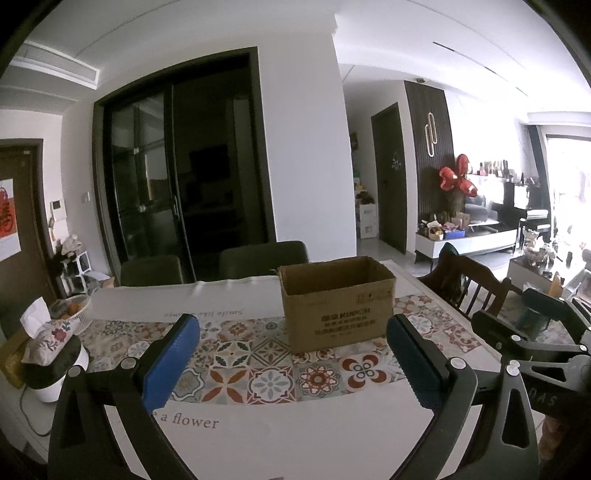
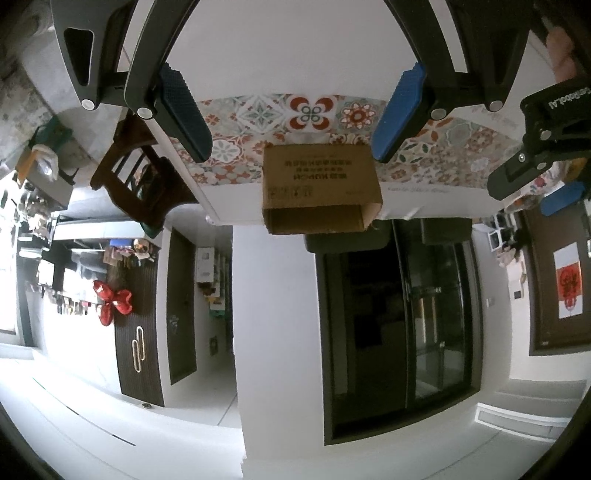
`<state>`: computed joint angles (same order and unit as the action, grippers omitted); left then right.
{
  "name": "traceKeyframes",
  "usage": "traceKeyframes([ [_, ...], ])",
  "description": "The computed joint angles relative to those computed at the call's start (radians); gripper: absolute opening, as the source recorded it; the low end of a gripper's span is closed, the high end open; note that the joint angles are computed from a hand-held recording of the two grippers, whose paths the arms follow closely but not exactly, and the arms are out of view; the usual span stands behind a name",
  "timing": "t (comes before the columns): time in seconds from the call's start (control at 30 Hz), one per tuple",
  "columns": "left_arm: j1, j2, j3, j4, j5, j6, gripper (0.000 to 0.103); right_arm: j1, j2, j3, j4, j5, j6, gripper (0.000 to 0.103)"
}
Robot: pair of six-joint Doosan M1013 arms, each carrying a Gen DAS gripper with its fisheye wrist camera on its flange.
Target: Organize snacks
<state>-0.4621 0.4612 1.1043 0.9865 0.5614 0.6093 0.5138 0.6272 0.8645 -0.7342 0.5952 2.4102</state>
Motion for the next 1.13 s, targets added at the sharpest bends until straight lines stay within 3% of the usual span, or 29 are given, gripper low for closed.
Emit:
traceKeyframes([
  [1.13,-0.001,0.004,0.001,0.000,0.000,-0.007,0.103,0.002,-0.011,0.012,0.003,-0.001,-0.003,0.089],
])
